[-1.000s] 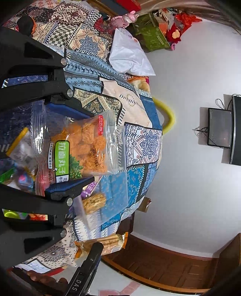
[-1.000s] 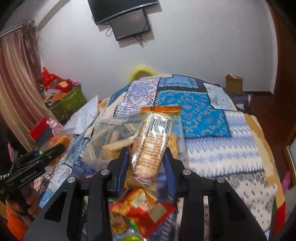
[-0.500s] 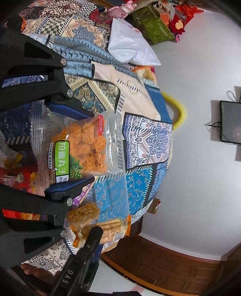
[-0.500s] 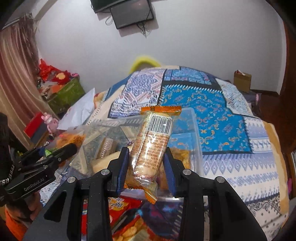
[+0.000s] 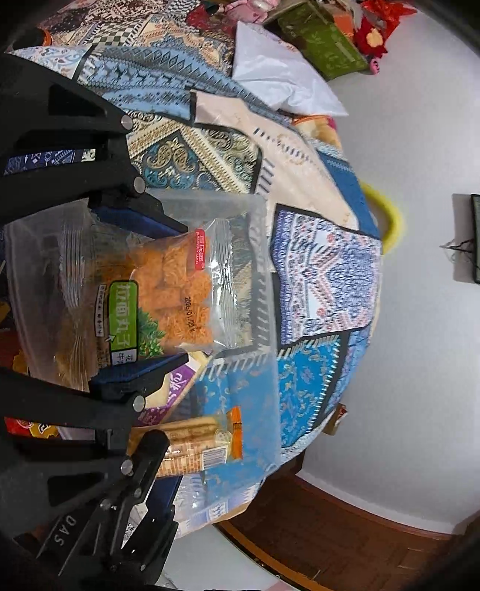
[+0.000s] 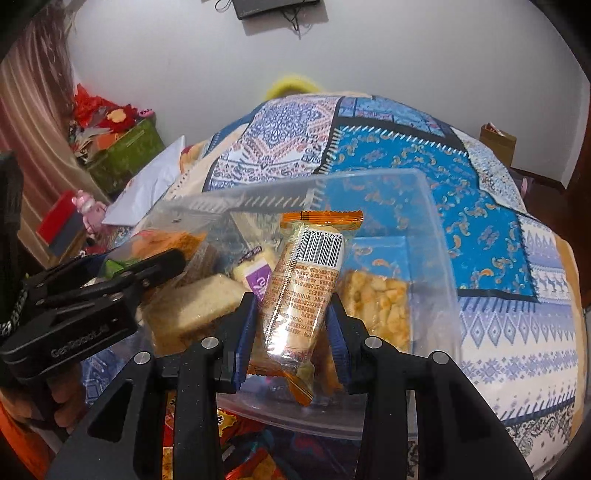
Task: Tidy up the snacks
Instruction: 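Carry both snacks into the clear box and open both tools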
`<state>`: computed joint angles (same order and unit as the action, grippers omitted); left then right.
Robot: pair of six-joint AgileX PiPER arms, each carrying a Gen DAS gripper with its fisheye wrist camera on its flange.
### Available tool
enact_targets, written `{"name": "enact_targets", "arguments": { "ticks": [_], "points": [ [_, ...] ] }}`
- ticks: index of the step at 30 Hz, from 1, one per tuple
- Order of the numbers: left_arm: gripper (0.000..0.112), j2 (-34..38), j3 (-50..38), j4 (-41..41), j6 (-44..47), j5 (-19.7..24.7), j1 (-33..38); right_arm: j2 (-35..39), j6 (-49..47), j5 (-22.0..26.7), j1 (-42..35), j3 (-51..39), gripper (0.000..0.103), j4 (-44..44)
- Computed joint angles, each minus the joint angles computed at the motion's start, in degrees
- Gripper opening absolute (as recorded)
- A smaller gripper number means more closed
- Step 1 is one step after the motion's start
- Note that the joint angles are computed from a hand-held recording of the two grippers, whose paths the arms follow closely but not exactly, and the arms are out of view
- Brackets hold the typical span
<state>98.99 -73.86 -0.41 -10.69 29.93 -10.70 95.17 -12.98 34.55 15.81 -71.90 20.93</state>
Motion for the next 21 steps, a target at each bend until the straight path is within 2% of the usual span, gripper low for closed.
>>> {"name": "enact_targets", "arguments": {
  "ticks": [5,10,17,21],
  "points": [
    [0.061,-0.19,-0.08,-2.74,2.11,0.96,1.05,1.23,-1.00,2.40,-0.63,-1.10,0.035,0.40],
    [0.067,-2.68,1.00,-2.05,1.27,1.94,1.25,1.01,-0.38,4.12,-0.63,-1.56,0.042,0.37],
    [0.068,-10.74,5.25,1.75,-0.26,2.75,0.24,-4.61,2.40,3.82,0.58,0.13,0.045,-3.02],
    [0.071,-16.72,8.71,2.03,0.04,3.59,0.17,-9.82,3.56,3.16,0.61,2.57,0.051,-4.09]
  ]
}}
